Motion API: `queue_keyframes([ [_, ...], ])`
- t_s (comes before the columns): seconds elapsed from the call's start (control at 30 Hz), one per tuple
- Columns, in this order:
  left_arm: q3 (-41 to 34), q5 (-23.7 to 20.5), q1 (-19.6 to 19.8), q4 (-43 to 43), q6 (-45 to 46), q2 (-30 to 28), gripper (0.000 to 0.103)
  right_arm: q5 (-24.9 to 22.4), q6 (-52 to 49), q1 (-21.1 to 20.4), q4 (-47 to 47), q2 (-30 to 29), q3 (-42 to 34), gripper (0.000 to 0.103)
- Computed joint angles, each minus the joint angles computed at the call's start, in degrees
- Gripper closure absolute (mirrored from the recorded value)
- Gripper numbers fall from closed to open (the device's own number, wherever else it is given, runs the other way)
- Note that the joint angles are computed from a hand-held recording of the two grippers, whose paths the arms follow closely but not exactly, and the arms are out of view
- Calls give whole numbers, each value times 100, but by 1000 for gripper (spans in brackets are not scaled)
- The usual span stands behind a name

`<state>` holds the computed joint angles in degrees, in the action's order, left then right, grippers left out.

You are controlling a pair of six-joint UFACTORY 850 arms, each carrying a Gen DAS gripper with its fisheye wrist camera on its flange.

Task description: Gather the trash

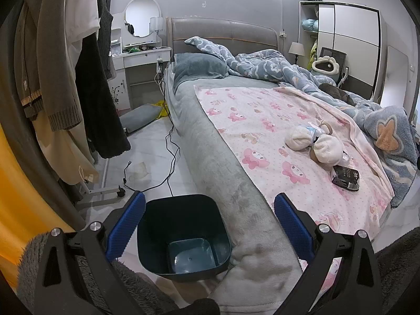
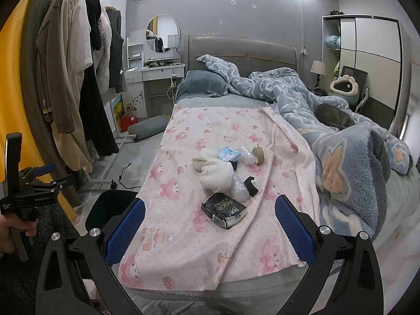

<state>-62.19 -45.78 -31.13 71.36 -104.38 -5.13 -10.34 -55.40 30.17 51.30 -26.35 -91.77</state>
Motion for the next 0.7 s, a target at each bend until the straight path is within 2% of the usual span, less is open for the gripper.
queue_keyframes([
  [0.7,-3,15,7,-24,11,0,3,-11,83,11,-85,-37,-20,3],
])
